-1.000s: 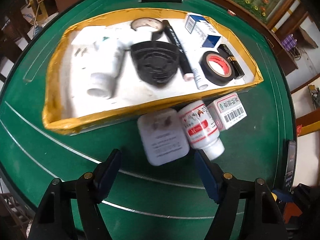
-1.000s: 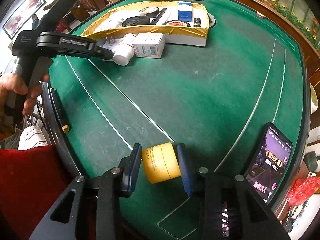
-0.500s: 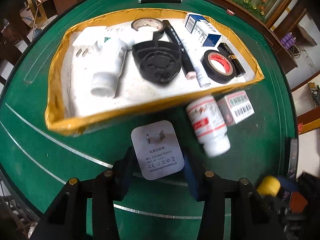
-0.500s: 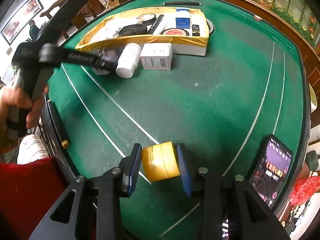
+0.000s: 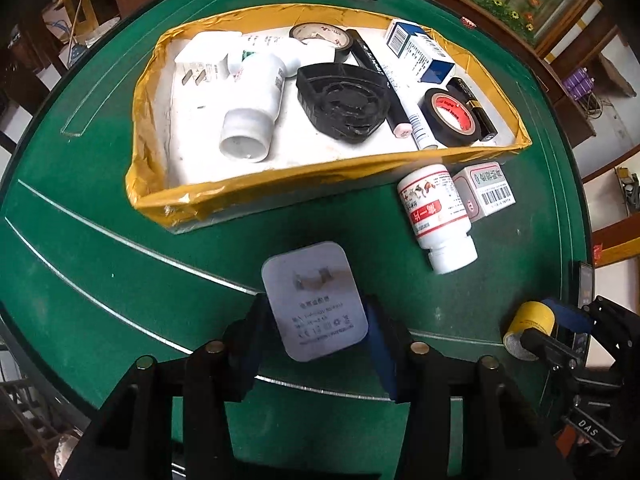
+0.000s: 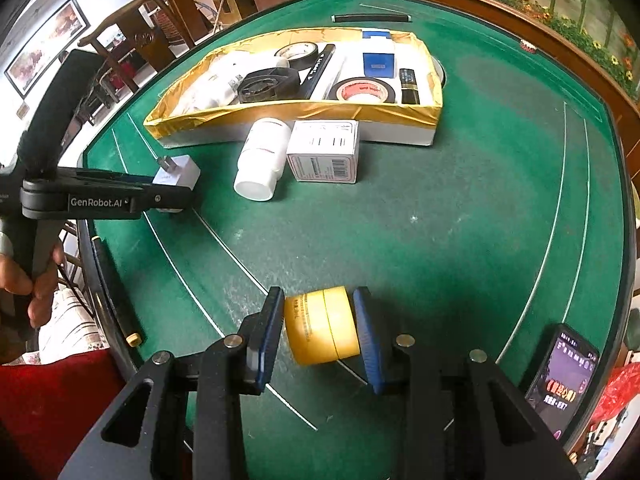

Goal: Organize rigid objects
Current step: 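Carry the charger in the left tool and yellow tape roll in the right tool over the tray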

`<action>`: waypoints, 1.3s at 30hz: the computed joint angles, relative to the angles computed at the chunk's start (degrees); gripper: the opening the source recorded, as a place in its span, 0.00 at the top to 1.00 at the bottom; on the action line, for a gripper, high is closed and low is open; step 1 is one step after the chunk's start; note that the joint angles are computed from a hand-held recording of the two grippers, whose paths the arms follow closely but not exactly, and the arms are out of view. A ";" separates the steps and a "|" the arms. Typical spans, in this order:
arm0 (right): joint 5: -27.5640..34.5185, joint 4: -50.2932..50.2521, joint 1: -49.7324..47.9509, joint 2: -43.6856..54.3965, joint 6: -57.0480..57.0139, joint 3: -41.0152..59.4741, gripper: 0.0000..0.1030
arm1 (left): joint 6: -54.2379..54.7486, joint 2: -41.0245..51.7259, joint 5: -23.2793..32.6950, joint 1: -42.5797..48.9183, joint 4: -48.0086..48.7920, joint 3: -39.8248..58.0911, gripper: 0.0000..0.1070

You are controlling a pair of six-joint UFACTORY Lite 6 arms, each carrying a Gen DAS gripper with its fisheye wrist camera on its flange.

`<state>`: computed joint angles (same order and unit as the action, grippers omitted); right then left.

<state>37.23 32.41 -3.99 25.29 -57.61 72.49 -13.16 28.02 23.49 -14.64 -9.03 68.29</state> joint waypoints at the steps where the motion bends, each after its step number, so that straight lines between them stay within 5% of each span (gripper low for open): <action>1: -0.16 -0.21 0.13 0.05 0.16 0.06 0.67 | -0.83 0.73 0.30 -0.12 0.86 1.02 0.51; 16: -0.15 -0.87 0.84 -0.72 0.52 0.01 0.67 | 0.80 3.33 0.47 -1.65 -1.65 5.41 0.57; 39: 6.24 -1.10 6.02 6.64 8.13 20.97 0.67 | 17.12 -5.67 4.73 7.75 -14.75 5.36 0.57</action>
